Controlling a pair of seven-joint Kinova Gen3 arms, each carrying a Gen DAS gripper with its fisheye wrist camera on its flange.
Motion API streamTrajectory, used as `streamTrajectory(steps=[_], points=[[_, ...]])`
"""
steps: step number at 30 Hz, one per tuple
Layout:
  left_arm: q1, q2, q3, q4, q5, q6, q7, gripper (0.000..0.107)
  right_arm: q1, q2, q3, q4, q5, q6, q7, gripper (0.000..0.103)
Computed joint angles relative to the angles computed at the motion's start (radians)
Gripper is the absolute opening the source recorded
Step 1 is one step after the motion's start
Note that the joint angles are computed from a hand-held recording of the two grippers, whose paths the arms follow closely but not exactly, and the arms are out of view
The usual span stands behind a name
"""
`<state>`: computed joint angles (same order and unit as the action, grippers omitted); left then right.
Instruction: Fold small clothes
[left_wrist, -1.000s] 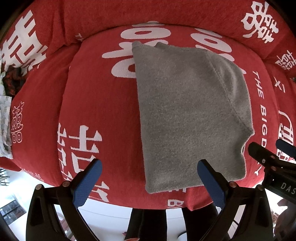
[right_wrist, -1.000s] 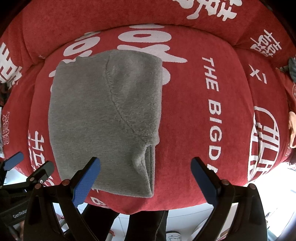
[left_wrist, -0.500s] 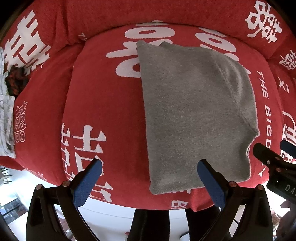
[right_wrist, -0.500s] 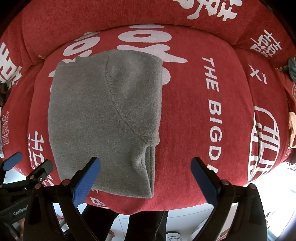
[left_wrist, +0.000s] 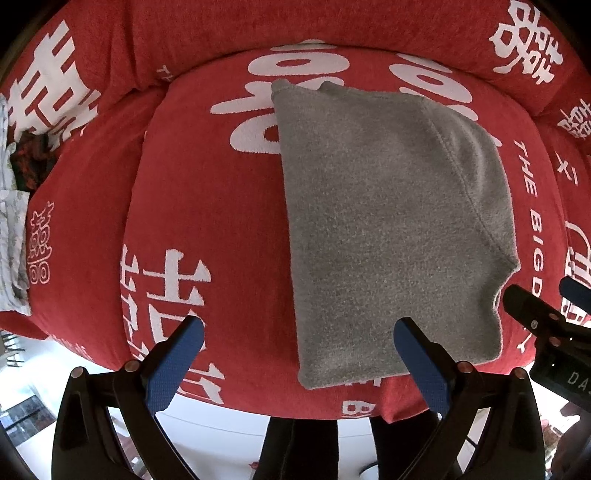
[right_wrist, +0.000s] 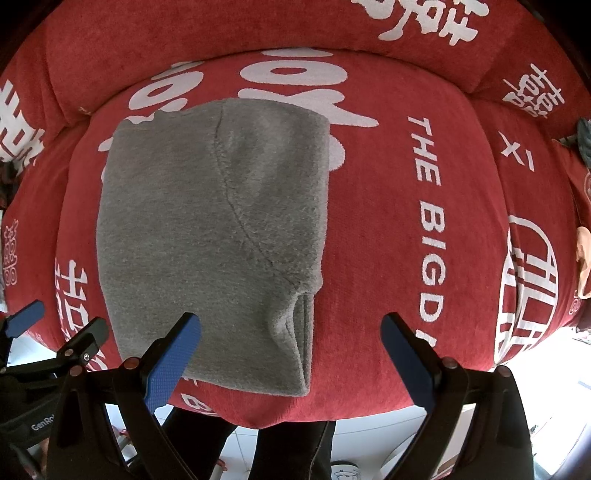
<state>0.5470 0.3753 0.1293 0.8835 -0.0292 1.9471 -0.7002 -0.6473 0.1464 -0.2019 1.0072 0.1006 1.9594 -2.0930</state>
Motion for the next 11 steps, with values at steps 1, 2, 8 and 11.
streamTrajectory(steps=[1, 2, 8, 11], points=[[0.000, -0.003, -0.001, 0.006, 0.002, -0.005, 0.006, 0.103, -0.001, 0.002, -0.001, -0.002, 0.001, 0.001, 0.001, 0.099], [-0.002, -0.006, -0.001, 0.012, 0.006, -0.010, 0.010, 0.103, -0.002, 0.004, -0.001, -0.002, 0.002, 0.003, 0.003, 0.099], [-0.012, -0.014, 0.004, 0.033, 0.022, -0.023, 0.017, 0.103, -0.004, 0.005, 0.000, 0.000, 0.002, 0.004, 0.006, 0.099], [-0.009, -0.015, 0.006, 0.035, 0.015, -0.027, 0.010, 0.103, -0.004, 0.004, 0.001, 0.003, 0.002, 0.002, 0.005, 0.099]])
